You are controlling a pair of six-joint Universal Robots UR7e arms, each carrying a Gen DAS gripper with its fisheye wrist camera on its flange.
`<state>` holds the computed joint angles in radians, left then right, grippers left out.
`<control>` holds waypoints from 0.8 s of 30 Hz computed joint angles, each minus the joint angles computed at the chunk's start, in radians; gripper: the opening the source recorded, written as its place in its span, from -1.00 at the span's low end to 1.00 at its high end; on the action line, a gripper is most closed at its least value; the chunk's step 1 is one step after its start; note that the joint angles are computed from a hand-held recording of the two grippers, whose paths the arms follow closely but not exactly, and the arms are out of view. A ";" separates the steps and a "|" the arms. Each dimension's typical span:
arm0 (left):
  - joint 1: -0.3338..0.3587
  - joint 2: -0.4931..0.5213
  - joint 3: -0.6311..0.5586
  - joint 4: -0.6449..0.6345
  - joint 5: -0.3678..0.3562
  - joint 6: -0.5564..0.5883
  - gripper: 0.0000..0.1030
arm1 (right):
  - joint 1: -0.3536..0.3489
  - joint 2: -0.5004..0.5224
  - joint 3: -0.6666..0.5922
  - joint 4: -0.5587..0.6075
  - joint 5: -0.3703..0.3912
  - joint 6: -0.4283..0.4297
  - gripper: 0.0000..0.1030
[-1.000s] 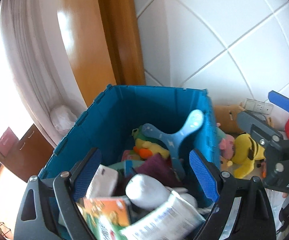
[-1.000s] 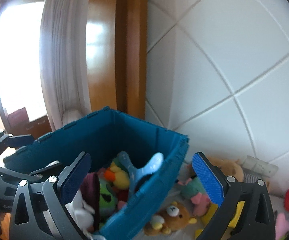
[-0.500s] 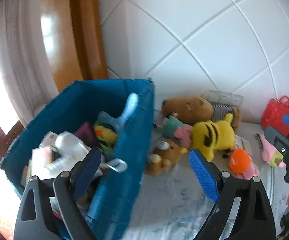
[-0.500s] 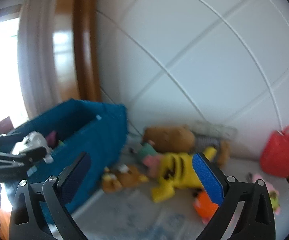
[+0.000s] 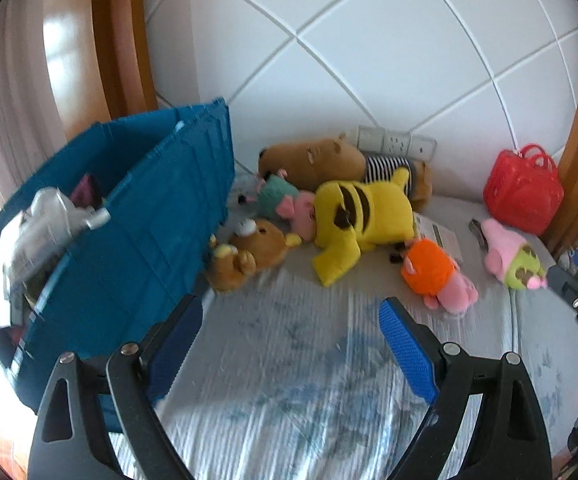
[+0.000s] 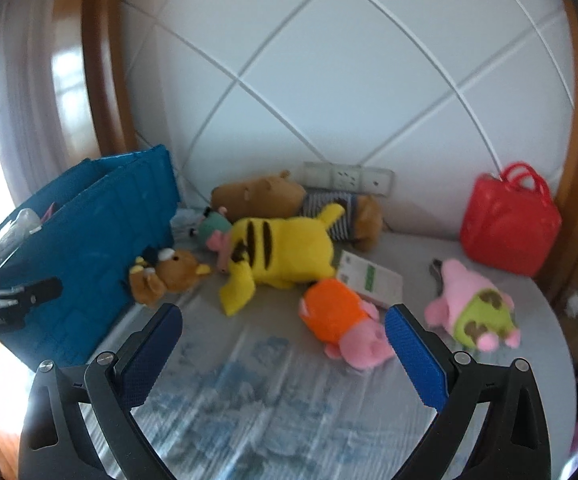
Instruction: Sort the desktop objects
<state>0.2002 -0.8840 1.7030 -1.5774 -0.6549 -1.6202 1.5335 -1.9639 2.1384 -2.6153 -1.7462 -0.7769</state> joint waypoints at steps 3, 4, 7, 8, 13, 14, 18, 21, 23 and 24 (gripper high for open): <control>0.006 0.018 0.030 -0.095 -0.032 0.062 0.76 | -0.088 -0.038 0.008 0.023 0.055 0.013 0.99; 0.009 0.022 0.046 -0.142 -0.035 0.098 0.76 | -0.113 -0.047 0.013 0.020 0.063 0.016 0.99; 0.028 0.046 0.087 -0.287 -0.045 0.227 0.76 | -0.168 -0.069 0.042 -0.027 0.052 0.018 0.99; 0.036 0.056 0.099 -0.336 -0.050 0.269 0.76 | -0.185 -0.074 0.049 -0.040 0.048 0.022 0.99; 0.081 0.082 0.152 -0.549 -0.083 0.415 0.76 | -0.254 -0.068 0.070 -0.105 -0.016 0.059 0.99; 0.090 0.083 0.154 -0.559 -0.079 0.419 0.76 | -0.263 -0.063 0.074 -0.124 -0.035 0.073 0.99; 0.127 0.088 0.156 -0.595 -0.062 0.437 0.76 | -0.271 -0.033 0.070 -0.123 -0.050 0.075 0.99; 0.153 0.096 0.135 -0.598 -0.057 0.470 0.76 | -0.242 0.025 0.042 -0.122 -0.060 0.081 0.99; 0.173 0.109 0.111 -0.596 -0.042 0.487 0.76 | -0.223 0.066 0.017 -0.116 -0.058 0.085 0.99; 0.187 0.120 0.093 -0.596 -0.040 0.491 0.76 | -0.214 0.087 0.005 -0.112 -0.057 0.087 0.99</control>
<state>0.3876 -0.7645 1.7963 -2.1736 -0.6944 -1.1290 1.3196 -1.8771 2.1431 -2.7276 -1.8027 -0.6903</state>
